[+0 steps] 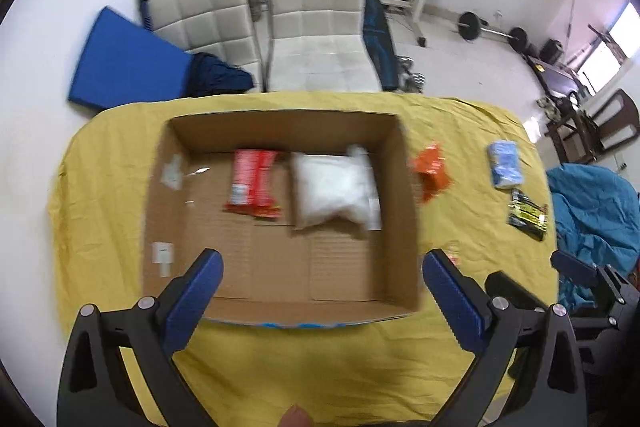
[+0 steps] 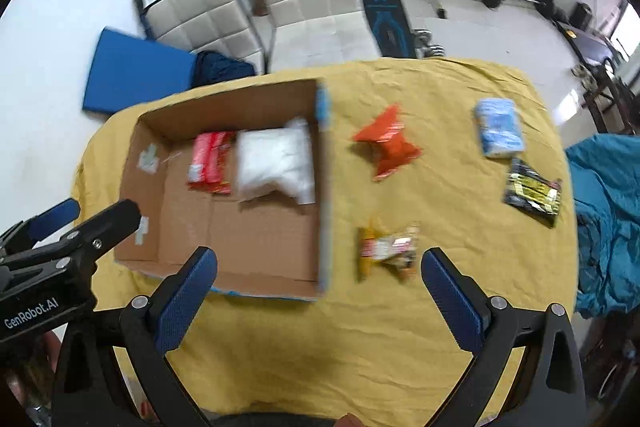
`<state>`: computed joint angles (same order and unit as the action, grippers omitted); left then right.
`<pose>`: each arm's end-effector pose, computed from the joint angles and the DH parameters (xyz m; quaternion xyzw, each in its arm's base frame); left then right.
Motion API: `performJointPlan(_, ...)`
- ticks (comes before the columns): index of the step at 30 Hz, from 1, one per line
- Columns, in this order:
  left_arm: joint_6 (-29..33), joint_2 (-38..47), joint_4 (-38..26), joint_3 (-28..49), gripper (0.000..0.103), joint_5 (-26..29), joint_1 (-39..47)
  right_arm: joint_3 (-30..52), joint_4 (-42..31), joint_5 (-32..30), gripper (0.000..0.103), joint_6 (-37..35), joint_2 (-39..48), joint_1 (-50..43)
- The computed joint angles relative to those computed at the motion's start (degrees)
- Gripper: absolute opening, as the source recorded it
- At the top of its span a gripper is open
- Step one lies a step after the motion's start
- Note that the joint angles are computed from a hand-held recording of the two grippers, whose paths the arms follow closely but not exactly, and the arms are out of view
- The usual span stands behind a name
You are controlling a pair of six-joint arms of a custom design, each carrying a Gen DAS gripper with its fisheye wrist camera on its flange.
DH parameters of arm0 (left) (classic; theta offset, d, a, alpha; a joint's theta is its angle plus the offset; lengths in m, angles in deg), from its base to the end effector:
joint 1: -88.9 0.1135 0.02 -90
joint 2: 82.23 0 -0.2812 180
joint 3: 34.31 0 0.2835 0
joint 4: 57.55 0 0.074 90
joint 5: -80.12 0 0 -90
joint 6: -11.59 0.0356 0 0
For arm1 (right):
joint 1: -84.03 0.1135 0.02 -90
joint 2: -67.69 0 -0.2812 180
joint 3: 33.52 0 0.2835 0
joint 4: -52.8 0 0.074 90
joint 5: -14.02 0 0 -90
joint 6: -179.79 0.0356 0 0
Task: Organize soft objects
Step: 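Grasp the orange snack bag with the left tool while the right tool grasps the tissue pack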
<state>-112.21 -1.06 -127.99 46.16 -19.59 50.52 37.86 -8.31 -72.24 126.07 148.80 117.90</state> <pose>0.2354 -0.1788 0.2847 0.0254 0.9827 -0.0287 0.1811 0.2437 0.1608 0.2400 0.0262 0.9852 0.0693 0.1546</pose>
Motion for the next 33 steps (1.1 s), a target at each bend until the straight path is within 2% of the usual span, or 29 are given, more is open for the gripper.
performJointPlan(5,-2.80,13.39,0.68,11.30,0.102,1.02,-7.36,-5.84,-3.02,-1.42,0.103,-12.70,-7.55,-17.77)
performJointPlan(7,-3.10,21.81,-0.86,18.87,0.102,2.27,-8.91,-6.67,-3.28,-2.53,0.103,-19.12,-7.96,-26.48)
performJointPlan(11,-5.37,34.34,-0.41,29.46,0.102,9.45,-8.04,-5.47,-1.03,-5.03,0.103,-31.14,-2.47,-42.83)
performJointPlan(15,-8.32,47.87,-3.41,42.90,0.102,11.23,-6.98,0.31,2.24,-9.08,0.103,-38.92,8.65,-51.97)
performJointPlan(18,-10.28,56.50,-6.22,52.27,0.102,11.67,-6.26,5.73,4.31,-11.09,0.103,-41.81,17.39,-53.97)
performJointPlan(21,-11.71,64.46,-9.80,61.20,0.095,12.63,-5.24,10.80,6.41,-11.50,0.103,-42.84,25.64,-53.04)
performJointPlan(23,-12.97,69.37,-11.82,66.42,0.094,13.70,-4.66,15.50,6.86,-11.05,0.103,-42.72,32.37,-51.85)
performJointPlan(30,-16.00,81.09,-17.02,78.22,0.094,15.72,-3.12,31.11,4.97,-9.62,0.103,-42.18,51.73,-48.88)
performJointPlan(33,-17.12,83.09,-17.00,79.27,0.094,16.54,-2.42,35.83,3.39,-9.92,0.103,-41.58,56.85,-48.39)
